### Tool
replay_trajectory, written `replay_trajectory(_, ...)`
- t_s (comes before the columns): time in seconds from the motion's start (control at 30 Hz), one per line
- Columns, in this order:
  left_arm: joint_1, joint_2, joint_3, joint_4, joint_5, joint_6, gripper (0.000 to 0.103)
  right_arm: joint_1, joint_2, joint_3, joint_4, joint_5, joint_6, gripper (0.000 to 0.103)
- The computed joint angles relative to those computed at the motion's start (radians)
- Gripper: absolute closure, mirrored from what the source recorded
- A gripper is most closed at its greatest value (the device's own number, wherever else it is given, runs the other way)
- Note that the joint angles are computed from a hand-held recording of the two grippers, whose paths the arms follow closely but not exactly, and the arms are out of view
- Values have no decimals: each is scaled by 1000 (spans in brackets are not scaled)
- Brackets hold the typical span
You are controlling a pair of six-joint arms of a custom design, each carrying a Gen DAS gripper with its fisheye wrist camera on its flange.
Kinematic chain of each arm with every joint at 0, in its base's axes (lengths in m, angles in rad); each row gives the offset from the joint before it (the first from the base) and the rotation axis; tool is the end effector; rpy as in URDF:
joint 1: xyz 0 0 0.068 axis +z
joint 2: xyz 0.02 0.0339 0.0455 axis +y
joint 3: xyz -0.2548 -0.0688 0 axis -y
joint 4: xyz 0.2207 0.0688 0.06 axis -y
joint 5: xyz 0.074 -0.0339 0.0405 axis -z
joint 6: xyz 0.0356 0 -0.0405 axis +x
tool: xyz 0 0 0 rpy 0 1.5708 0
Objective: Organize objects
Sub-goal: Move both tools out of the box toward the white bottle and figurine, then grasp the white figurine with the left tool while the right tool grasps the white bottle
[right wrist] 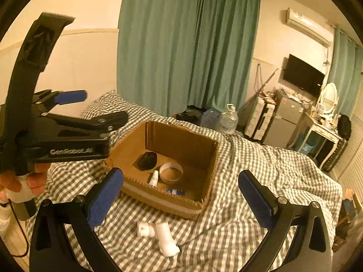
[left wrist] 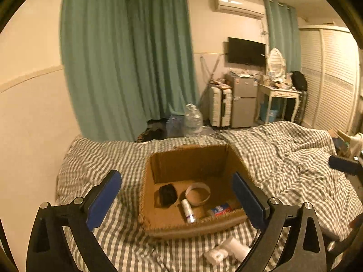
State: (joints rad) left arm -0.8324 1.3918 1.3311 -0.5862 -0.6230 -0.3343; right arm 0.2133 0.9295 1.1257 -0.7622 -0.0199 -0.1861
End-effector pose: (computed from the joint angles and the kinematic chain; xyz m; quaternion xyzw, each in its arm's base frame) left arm 0.2043 -0.1936 0.3487 0.0776 0.8595 -0.0047 0.5052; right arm 0.1610 0.0356 0.3608 -0.1785 0.8580 0.0153 0.4813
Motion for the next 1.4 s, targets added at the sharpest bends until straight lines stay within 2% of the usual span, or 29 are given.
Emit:
replay_trajectory(0.17,-30,-87,-158,-4,6,-138,3,53,-82,-53,-42,80,-8,2)
replay_trajectory(0.3,-63,-98,-275,31,-41,-251,3,-1,-108,-122,-20,-2,-23,2)
replay_trajectory(0.37,-64,-73,-336,84,-47,-285,3,-30,-102,-163,-1,-33,-33,2)
replay_trajectory(0.57,-39,59,-471,247,11,-305,3,-117,-25,-340,134,-103,-83,2)
replay_trajectory(0.67,-38,144,-514,326,2,-304,3,-117,64,-443,256,-56,-97,2)
replay_trajectory(0.77,-21,221,-534,389,42,-281,3,-119,174,-511,353,-38,-106,2)
replay_trajectory(0.87,7,277,-565,478,127,-244,3,-127,321,-541,435,-35,-115,10)
replay_trajectory(0.97,19,329,-581,541,171,-212,3,-109,482,-541,506,-34,-118,18)
replay_trajectory(1.07,35,382,-557,559,223,-190,3,-110,564,-503,487,-66,-115,21)
replay_trajectory(1.2,36,397,-556,589,266,-159,3,-108,740,-465,515,-50,-112,53)
replay_trajectory(1.27,29,396,-563,607,267,-144,3,-117,730,-476,521,-55,-116,54)
replay_trajectory(1.3,26,395,-563,613,265,-137,3,-124,709,-489,528,-56,-117,60)
replay_trajectory(1.4,30,398,-550,614,278,-121,3,-189,593,-540,527,-90,-127,60)
